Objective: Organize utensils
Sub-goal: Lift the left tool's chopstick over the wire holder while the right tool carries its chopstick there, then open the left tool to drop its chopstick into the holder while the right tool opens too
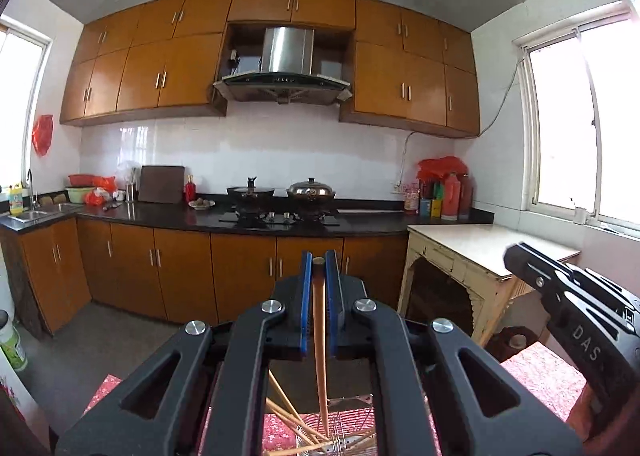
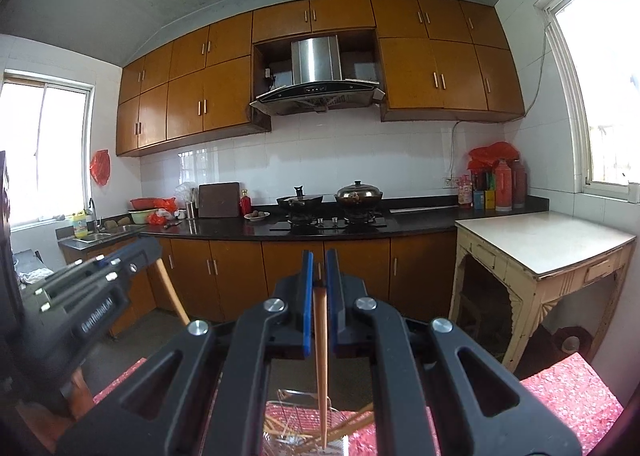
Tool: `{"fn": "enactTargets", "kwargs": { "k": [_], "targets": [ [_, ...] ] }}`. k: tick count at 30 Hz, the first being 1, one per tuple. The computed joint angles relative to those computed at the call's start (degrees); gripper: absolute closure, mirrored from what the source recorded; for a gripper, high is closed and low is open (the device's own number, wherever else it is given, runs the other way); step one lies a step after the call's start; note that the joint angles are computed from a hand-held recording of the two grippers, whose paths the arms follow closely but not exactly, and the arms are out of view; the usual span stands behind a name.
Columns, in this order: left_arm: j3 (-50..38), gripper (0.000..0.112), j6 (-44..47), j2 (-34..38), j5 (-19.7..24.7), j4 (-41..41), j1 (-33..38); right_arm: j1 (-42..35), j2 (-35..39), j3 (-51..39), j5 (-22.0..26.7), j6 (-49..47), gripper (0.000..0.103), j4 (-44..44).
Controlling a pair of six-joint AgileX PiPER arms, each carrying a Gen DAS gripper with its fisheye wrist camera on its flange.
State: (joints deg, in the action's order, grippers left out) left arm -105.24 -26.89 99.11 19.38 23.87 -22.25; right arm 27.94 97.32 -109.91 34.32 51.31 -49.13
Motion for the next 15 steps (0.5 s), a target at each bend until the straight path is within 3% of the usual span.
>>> {"fn": "enactTargets", "kwargs": {
  "k": [8,15],
  "targets": [
    [-5.28,0.106,2.33,7.25,1.47,-3.7,1.43,-3.87,10.22,-7.55,-3.86,-3.15,0.096,7.65],
    [-6.57,0.106,4.1,10.43,2.09,-6.15,2.39,-6.55,13.73,-7.55,-5.97,-7.01,0.096,15.4]
  ]
}}
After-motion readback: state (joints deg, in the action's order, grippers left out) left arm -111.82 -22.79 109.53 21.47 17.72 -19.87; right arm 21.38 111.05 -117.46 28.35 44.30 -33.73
